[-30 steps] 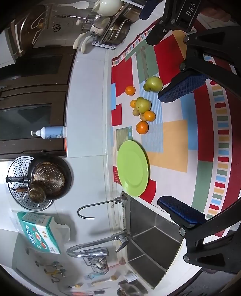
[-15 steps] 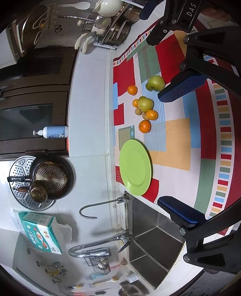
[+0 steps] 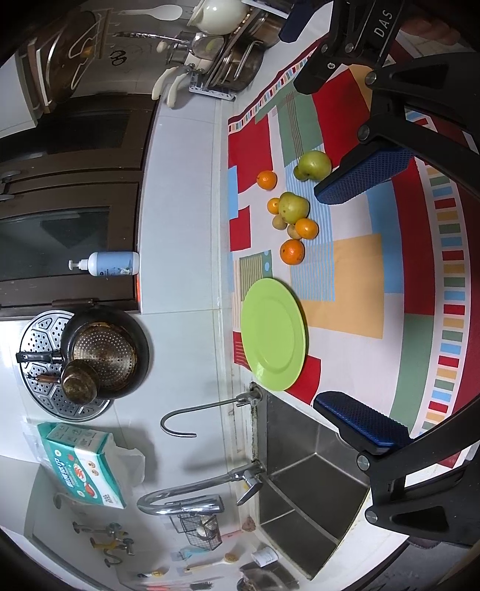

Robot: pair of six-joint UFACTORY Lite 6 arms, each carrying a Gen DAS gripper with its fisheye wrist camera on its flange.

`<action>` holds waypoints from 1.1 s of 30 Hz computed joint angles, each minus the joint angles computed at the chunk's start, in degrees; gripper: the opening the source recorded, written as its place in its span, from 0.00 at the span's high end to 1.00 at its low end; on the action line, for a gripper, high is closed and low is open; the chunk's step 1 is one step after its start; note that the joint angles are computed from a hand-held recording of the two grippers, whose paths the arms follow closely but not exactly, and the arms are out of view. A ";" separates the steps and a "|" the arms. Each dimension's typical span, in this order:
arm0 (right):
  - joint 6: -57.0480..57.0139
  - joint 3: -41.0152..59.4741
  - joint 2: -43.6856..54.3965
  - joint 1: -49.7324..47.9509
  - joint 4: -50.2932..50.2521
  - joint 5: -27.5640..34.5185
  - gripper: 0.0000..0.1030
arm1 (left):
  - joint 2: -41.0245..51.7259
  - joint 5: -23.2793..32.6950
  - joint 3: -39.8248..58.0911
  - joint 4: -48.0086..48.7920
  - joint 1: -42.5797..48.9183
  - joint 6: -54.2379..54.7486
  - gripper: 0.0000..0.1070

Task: Organize fruits

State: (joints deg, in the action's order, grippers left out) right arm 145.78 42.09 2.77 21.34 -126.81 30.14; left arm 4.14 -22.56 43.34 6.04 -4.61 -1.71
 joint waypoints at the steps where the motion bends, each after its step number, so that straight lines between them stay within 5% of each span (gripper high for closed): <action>1: 0.21 -0.14 -0.10 -0.11 -0.32 -0.03 0.01 | 0.01 -0.06 -0.02 -0.32 -0.03 0.32 0.04; 33: -0.77 3.18 2.74 -0.99 0.21 -1.27 0.01 | 4.03 1.35 4.57 2.22 -0.37 -1.70 0.04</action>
State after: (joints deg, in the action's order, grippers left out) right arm 145.01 45.27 5.51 20.35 -126.60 28.87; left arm 8.17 -21.21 47.91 8.26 -4.98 -3.41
